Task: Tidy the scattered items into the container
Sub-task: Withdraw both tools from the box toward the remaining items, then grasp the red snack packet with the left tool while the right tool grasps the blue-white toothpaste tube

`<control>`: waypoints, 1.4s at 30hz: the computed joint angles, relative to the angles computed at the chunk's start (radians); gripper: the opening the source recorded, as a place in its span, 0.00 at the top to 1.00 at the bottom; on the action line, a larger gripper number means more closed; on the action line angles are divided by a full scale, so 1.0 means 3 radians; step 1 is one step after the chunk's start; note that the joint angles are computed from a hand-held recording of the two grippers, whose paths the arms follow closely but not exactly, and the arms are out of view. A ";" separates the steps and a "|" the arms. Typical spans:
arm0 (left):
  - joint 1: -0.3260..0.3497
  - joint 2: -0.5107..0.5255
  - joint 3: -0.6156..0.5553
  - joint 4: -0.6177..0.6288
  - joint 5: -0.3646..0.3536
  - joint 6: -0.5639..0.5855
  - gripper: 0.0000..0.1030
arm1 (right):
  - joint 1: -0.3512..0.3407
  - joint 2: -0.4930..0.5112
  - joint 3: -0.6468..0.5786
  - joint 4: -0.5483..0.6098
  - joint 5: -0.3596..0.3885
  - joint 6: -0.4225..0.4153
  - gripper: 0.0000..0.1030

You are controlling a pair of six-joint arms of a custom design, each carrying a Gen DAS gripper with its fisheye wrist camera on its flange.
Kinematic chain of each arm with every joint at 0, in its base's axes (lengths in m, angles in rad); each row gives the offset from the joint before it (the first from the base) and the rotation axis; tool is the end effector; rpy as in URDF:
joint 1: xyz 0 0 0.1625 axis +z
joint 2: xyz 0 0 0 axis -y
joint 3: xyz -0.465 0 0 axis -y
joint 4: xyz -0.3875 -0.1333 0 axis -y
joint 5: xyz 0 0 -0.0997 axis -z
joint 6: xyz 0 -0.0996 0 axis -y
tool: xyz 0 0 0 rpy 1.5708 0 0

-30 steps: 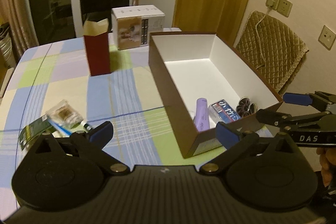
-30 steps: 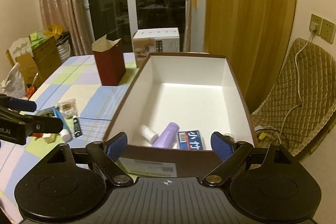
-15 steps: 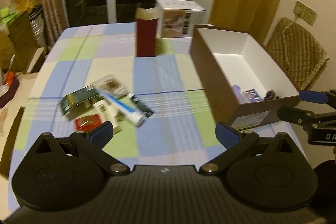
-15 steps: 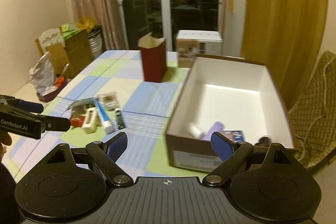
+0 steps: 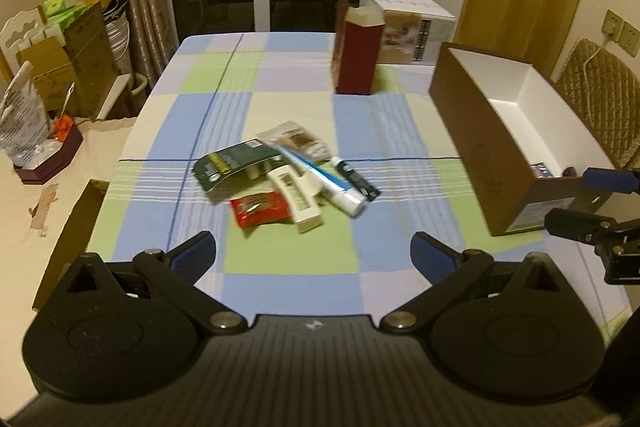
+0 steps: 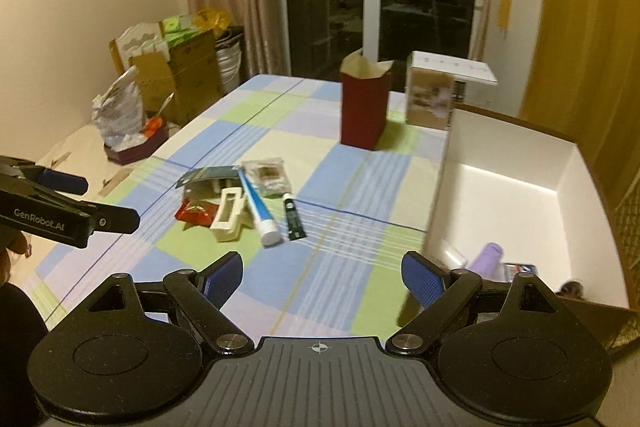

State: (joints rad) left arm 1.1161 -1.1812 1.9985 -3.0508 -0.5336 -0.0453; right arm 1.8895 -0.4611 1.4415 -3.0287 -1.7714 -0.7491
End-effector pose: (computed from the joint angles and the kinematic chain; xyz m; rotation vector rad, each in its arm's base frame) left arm -0.0454 -0.5917 0.3315 0.0231 2.1328 -0.9932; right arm 0.3476 -0.6915 0.0066 1.3584 -2.4319 0.6023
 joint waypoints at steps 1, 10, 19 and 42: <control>0.0027 -0.0003 -0.0002 -0.0025 -0.0007 0.0048 0.01 | 0.0009 0.0031 -0.0026 0.0015 -0.0004 -0.0024 0.11; 0.0342 0.0104 -0.0172 -0.0250 -0.0272 0.0781 0.03 | 0.0049 0.0373 -0.0379 0.0226 -0.0099 -0.0226 0.11; 0.0731 0.0310 -0.0537 -0.0224 -0.0671 0.1683 0.10 | 0.0036 0.0804 -0.0987 0.0529 -0.0202 -0.0328 0.11; 0.1285 0.0642 -0.1294 0.0519 -0.1592 0.2799 0.51 | 0.0004 0.1890 -0.2850 0.1762 -0.0305 -0.0786 0.49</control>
